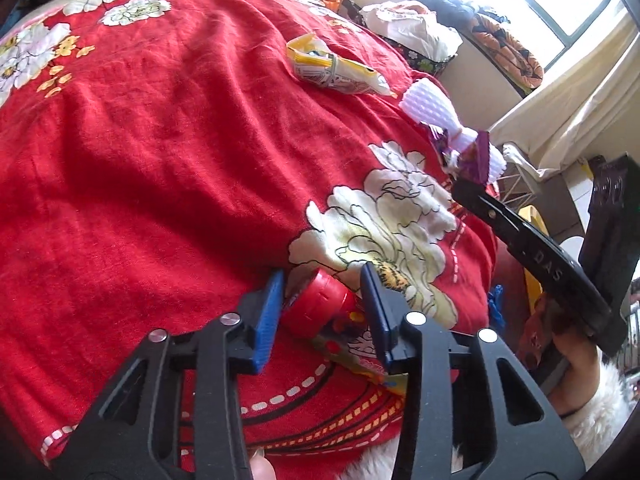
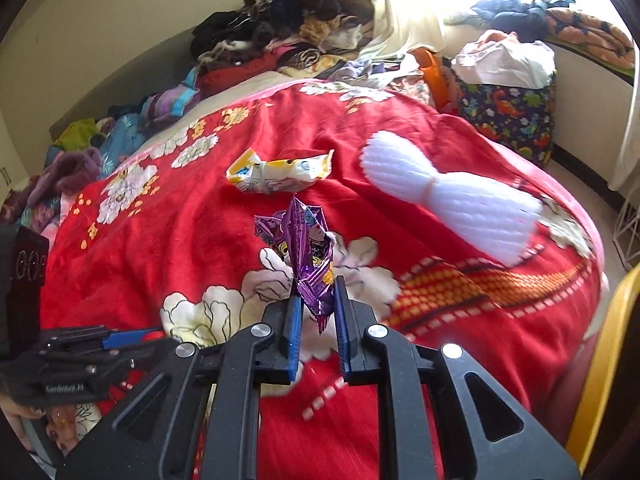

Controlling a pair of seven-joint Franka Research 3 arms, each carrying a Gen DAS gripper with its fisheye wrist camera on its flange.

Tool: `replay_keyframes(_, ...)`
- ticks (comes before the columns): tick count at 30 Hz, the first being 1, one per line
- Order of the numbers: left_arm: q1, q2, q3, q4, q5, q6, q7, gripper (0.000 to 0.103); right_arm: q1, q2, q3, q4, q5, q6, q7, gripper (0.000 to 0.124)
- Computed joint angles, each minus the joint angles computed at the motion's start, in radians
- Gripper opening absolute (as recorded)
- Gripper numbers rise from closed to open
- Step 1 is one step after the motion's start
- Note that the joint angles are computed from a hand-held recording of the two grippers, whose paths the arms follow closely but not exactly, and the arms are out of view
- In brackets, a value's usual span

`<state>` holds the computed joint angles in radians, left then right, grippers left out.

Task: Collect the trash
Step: 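Grasp the purple wrapper with the right tool while the left tool grasps the red candy tube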

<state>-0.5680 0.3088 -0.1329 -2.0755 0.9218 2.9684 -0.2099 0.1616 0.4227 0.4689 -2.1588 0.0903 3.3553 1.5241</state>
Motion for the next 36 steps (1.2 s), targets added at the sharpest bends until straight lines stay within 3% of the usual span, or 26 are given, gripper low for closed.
replay_keyframes(4, -0.005, 0.004, 0.007, 0.012, 0.017, 0.024, 0.003, 0.009, -0.054, -0.034, 0.040, -0.050, -0.015, 0.035, 0.034, 0.014)
replay_keyframes(9, 0.009, 0.015, -0.012, 0.024, -0.028, 0.036, 0.062, 0.008, -0.101, -0.074, 0.062, -0.094, -0.090, 0.074, 0.108, 0.014)
replay_keyframes(11, -0.003, 0.001, 0.008, 0.009, -0.030, 0.050, 0.038, 0.018, -0.117, -0.089, 0.069, -0.108, -0.125, 0.089, 0.143, 0.014)
replay_keyframes(12, 0.004, -0.009, -0.003, 0.001, -0.049, 0.039, 0.059, 0.029, -0.126, -0.094, 0.074, -0.114, -0.144, 0.095, 0.162, 0.014)
replay_keyframes(16, 0.012, -0.068, -0.028, -0.038, -0.080, -0.001, 0.077, 0.043, -0.153, -0.129, 0.074, -0.149, -0.213, 0.116, 0.238, 0.014)
replay_keyframes(25, 0.179, 0.008, -0.248, -0.054, -0.505, 0.089, 0.430, 0.043, -0.059, -0.232, -0.071, -0.238, -0.233, 0.189, 0.337, 0.014)
replay_keyframes(36, 0.055, 0.095, -0.129, 0.042, -0.603, 0.114, 0.477, 0.039, 0.080, -0.317, -0.267, -0.337, -0.123, 0.243, 0.340, 0.014)
